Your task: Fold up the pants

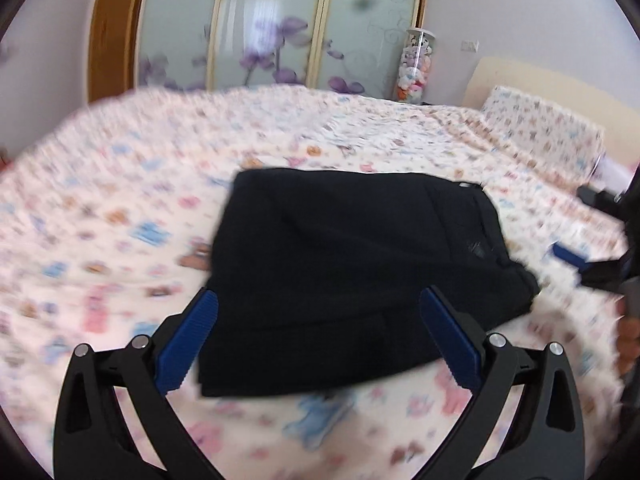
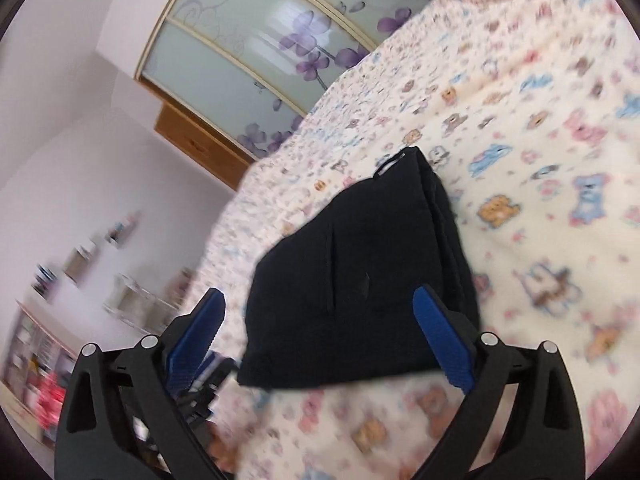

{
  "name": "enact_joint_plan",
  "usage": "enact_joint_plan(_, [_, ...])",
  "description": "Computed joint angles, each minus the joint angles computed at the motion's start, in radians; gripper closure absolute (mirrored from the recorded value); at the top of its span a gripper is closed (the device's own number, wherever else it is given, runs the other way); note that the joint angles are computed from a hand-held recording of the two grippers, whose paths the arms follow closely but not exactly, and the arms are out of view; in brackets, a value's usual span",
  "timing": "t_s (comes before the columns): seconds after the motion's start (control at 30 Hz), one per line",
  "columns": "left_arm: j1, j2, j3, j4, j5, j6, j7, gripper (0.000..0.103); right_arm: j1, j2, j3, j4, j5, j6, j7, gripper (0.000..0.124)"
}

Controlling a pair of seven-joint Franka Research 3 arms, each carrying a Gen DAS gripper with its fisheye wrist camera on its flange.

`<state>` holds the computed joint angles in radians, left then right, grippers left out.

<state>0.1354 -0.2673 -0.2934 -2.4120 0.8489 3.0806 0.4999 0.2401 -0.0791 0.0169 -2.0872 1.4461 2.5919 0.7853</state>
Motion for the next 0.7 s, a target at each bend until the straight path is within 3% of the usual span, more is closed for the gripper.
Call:
enact_joint_plan(0.03, [0.034,-0.04,-0.052,-0.009,0.055,-0.06,-0.046,0.002,0.008,-0.027,0.019,-0.029,-0.066,0.067,0.031,0.024])
enact_joint_plan(0.1, [0.04,-0.096,-0.085,-0.031,0.115,-0.125,-0.1,0.002,0.031,-0.074,0.054,-0.092,-0.212,0.212,0.101,0.022])
enact_joint_plan(0.2, [0.067,-0.216,-0.118,-0.104,0.228,-0.128,-0.25,0.002,0.036,-0.151,0.117,-0.219,-0.452,0.394,0.244,0.022])
enact_joint_plan(0.33, [0.061,-0.377,-0.122,-0.226,0.271,-0.082,-0.357,0.002,-0.107,-0.263,0.29,-0.386,-0.787,0.485,0.538,0.022])
enact_joint_plan(0.43, [0.09,-0.487,-0.166,-0.306,0.265,-0.054,-0.423,0.002,-0.136,-0.325,0.362,-0.489,-0.85,0.572,0.629,0.022])
enact_joint_plan(0.53, [0.117,-0.557,-0.216,-0.353,0.234,-0.052,-0.461,0.002,-0.234,-0.381,0.498,-0.546,-0.909,0.627,0.729,0.022])
enact_joint_plan(0.63, [0.1,-0.551,-0.212,-0.36,0.187,-0.071,-0.406,0.002,-0.347,-0.437,0.637,-0.585,-0.944,0.672,0.821,0.022])
enact_joint_plan(0.7, [0.095,-0.55,-0.216,-0.362,0.171,-0.075,-0.378,0.002,-0.37,-0.455,0.674,-0.597,-0.962,0.688,0.859,0.022])
